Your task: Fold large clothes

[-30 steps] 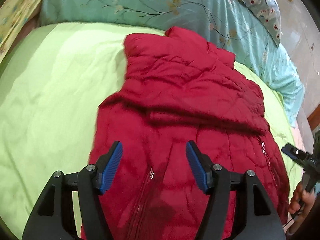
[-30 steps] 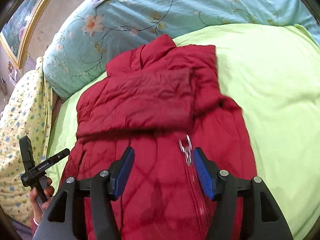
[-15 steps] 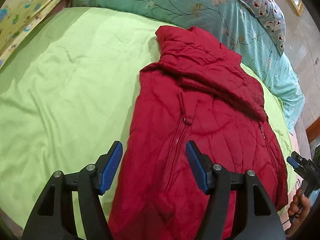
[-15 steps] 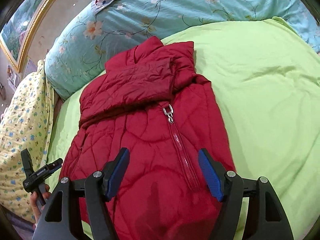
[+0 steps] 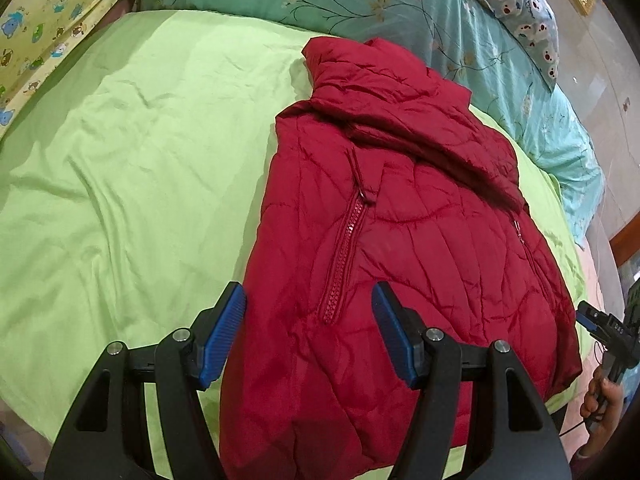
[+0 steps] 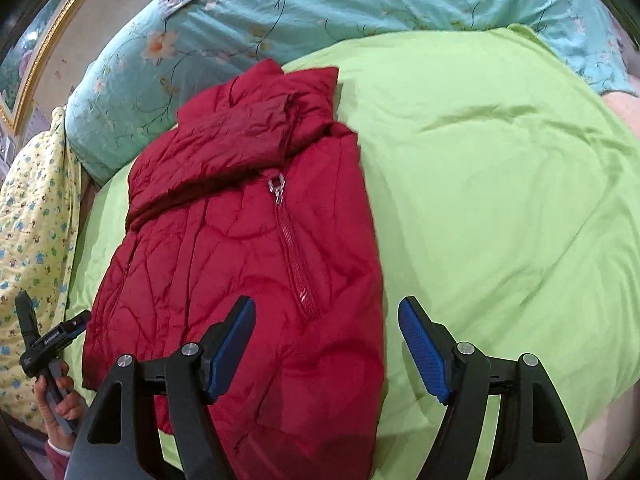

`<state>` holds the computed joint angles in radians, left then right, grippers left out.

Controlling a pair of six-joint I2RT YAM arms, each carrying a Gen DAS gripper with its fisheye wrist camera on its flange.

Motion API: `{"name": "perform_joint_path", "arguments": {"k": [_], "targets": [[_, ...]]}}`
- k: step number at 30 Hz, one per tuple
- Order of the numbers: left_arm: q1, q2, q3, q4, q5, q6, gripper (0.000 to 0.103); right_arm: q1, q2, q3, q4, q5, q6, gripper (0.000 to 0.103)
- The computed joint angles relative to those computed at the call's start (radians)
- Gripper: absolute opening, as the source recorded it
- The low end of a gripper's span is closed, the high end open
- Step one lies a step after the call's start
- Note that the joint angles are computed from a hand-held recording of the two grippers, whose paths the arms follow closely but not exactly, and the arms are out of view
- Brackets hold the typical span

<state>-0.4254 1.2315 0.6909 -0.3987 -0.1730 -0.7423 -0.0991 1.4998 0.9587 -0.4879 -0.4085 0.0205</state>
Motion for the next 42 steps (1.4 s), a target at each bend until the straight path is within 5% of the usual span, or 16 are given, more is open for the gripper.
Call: {"name": "perform_joint_path", "arguments": {"k": [20, 22, 24, 27, 42], "targets": [[-0.03, -0.058, -0.075, -0.013, 0.002, -0.034, 0.065, 0.043, 0.026, -0.042, -0.041, 0.049, -0.067, 0.076], [-0.027, -0.06, -0.079, -0.015, 0.005, -0.033, 0.065, 0.023, 0.024, -0.052, -0.051, 0.035, -0.095, 0.072], [-0.021, -0.065, -0.086, -0.016, 0.008, -0.026, 0.065, -0.001, 0.016, -0.062, -0.073, 0.009, -0.137, 0.049], [-0.018, -0.068, -0.097, -0.017, 0.02, -0.021, 0.065, -0.043, -0.006, -0.075, -0.11, -0.01, -0.201, 0.032], [-0.025, -0.05, -0.163, 0.051, 0.147, -0.014, 0.065, -0.046, -0.034, -0.105, -0.093, -0.04, -0.26, 0.034]]}}
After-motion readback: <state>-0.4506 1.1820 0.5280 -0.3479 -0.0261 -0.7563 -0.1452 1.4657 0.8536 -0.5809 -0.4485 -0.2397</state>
